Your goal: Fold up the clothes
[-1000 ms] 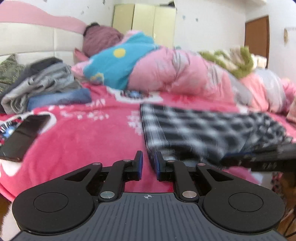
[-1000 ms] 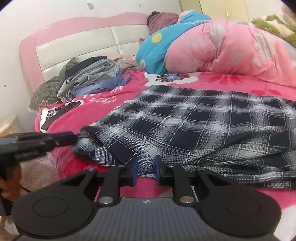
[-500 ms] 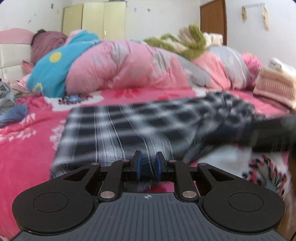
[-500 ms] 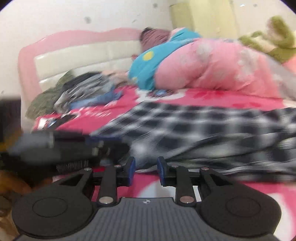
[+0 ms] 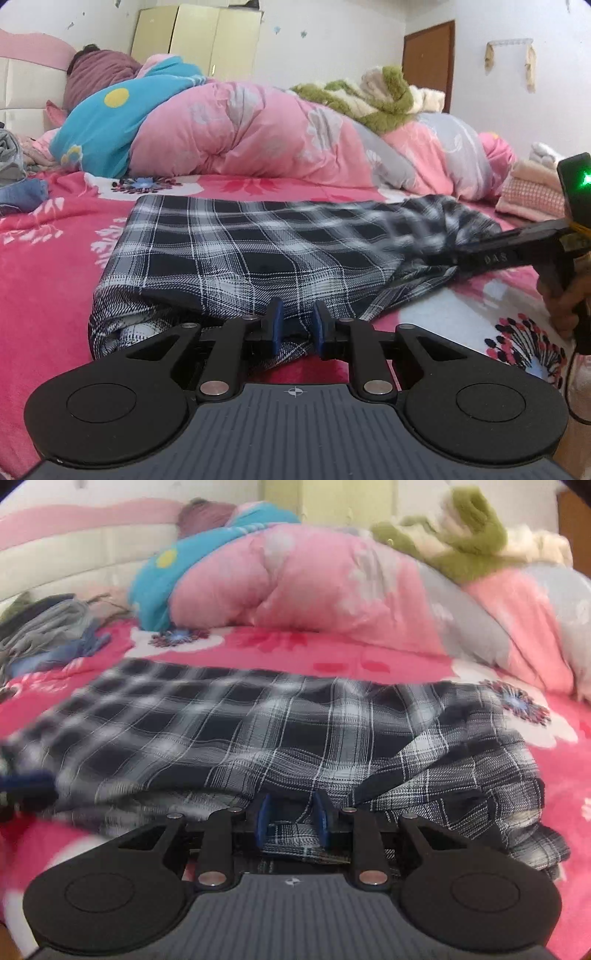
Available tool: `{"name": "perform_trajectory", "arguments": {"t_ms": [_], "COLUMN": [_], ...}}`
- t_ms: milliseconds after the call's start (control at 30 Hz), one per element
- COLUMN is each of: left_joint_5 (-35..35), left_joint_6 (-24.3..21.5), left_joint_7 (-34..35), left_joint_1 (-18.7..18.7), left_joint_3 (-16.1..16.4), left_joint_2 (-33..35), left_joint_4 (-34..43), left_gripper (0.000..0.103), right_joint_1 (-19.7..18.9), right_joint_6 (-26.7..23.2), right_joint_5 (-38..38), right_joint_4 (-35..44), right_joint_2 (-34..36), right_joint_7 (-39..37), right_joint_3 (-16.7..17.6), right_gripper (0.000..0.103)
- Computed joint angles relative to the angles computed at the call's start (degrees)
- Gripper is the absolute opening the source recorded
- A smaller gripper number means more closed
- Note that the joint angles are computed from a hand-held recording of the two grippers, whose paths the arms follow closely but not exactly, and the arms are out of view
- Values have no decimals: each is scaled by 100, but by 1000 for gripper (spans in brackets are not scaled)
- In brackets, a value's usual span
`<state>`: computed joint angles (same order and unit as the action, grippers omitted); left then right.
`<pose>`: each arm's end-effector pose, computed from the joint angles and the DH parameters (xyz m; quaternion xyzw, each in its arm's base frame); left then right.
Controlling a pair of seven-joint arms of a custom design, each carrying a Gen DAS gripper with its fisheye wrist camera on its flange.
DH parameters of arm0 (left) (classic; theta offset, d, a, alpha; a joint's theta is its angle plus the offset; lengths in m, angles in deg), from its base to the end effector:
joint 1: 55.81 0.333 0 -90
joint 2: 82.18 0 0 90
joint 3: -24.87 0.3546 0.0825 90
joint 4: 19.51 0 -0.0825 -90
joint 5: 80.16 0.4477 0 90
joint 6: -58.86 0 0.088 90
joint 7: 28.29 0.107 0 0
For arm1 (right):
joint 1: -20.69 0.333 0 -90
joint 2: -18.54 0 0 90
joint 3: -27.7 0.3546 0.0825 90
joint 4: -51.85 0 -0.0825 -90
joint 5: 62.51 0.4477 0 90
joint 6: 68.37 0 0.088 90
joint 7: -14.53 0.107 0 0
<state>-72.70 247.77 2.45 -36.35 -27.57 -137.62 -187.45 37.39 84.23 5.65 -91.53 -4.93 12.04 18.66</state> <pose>0.3236 -0.2107 0.4368 -0.6280 0.5363 -0.4224 0.3736 0.4872 0.0356 0.4770 -0.8184 0.3366 -0.1970 0.4220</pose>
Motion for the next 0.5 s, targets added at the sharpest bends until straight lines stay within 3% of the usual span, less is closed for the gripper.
{"name": "perform_trajectory", "arguments": {"t_ms": [133,200,300,400,500], "left_joint_5": [-130,-230,-395,-510,-582], "left_joint_6": [450,576,630,613,620], "left_joint_7": [-20,60,180,276,349], "left_joint_1": [131,136,149,131,98], "left_joint_3": [-80,-73,-132,-160,-144], "left_joint_2": [56,113,133,136,156], "left_joint_4": [-110,-138,-146,-143,-149], "left_gripper": [18,18,18,18,18], "right_joint_1": [-165,-294,-152,405,473], "right_joint_6": [124,145,252,250,82], "right_joint_5": [-631,-1187,-1386,-985,-1170], "right_joint_4": [-148,-153,-117,-37,-104], "right_joint_2": [-203,-295,-480,-553,-493], "right_joint_7": [487,1105,1492,1138,1089], "right_joint_3": [111,221,173,-185,-146], "right_gripper": [27,27,28,27,27]}}
